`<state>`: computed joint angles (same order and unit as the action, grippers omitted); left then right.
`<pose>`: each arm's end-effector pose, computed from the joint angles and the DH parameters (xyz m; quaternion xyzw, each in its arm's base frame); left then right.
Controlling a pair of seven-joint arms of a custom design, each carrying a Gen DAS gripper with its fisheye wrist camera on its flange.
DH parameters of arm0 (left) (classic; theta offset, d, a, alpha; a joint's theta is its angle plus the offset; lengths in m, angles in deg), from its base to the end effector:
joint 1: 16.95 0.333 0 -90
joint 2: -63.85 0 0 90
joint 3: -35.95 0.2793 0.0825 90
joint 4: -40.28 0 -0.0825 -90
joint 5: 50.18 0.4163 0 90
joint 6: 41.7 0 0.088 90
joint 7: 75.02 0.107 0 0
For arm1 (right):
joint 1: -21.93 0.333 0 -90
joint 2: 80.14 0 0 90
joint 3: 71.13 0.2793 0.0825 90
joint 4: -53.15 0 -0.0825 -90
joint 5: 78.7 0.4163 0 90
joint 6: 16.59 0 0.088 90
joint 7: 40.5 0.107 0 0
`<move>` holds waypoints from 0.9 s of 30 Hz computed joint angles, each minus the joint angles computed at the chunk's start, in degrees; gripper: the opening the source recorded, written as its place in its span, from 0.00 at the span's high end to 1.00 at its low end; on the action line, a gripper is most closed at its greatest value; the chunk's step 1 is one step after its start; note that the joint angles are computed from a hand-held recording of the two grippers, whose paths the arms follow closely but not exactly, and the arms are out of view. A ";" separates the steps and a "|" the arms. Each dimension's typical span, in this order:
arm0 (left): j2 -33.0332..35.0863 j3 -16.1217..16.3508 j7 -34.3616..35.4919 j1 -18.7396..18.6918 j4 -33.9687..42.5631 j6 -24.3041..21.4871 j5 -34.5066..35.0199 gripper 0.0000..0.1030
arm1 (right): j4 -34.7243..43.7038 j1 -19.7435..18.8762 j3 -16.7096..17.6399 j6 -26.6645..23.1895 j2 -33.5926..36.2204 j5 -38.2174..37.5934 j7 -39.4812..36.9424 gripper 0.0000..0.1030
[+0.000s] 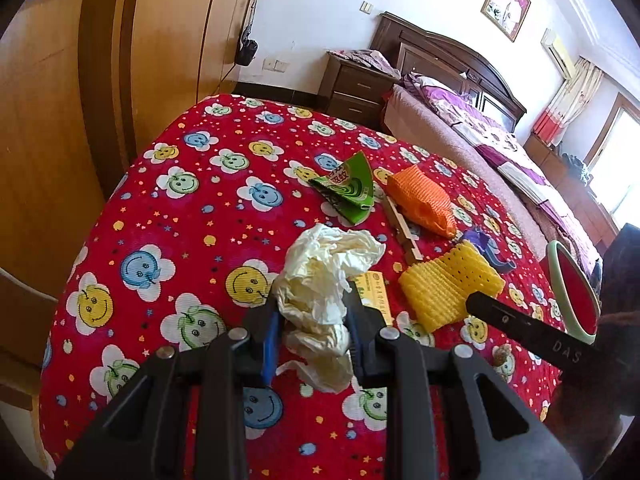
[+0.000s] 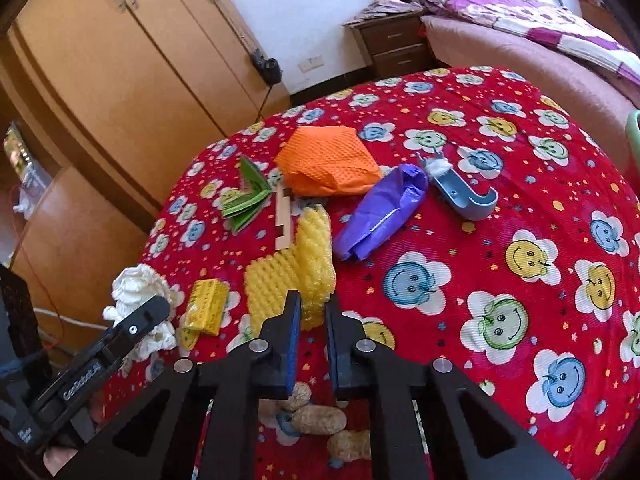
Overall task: Collect trash
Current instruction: 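Grasp the yellow foam net with the right gripper while the left gripper holds the white bag, then carry the white bag and yellow foam net over the red bucket with both grippers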
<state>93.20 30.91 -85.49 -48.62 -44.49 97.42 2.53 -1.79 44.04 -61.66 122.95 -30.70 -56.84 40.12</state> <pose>0.6075 -0.4363 0.3837 -0.8026 0.4492 -0.3174 0.2310 0.7278 0.3838 0.3970 -0.7763 0.5132 0.0083 0.3659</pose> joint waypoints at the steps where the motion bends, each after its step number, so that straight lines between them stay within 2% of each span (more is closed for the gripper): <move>1: -0.17 0.08 -0.35 -0.15 -0.13 0.09 0.24 0.73 | -2.37 -0.53 0.64 1.35 -1.51 0.79 -1.15 0.90; 8: -1.15 0.09 -2.53 -1.23 -0.36 0.25 2.65 0.73 | -16.14 -3.86 3.60 9.00 -11.03 7.22 -8.78 0.90; 15: -1.16 -0.32 -3.74 -2.08 0.66 0.21 4.19 0.73 | -25.82 -5.55 4.14 14.89 -18.21 12.13 -14.00 0.90; 27: 0.66 -0.34 -2.70 -4.24 4.93 -0.80 4.88 0.73 | -37.25 -8.85 5.08 21.47 -27.48 23.61 -23.25 0.90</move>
<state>93.86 30.57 -88.19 -52.86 -39.56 96.62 7.42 -39.04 35.19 -56.58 144.42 -58.18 -33.23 16.88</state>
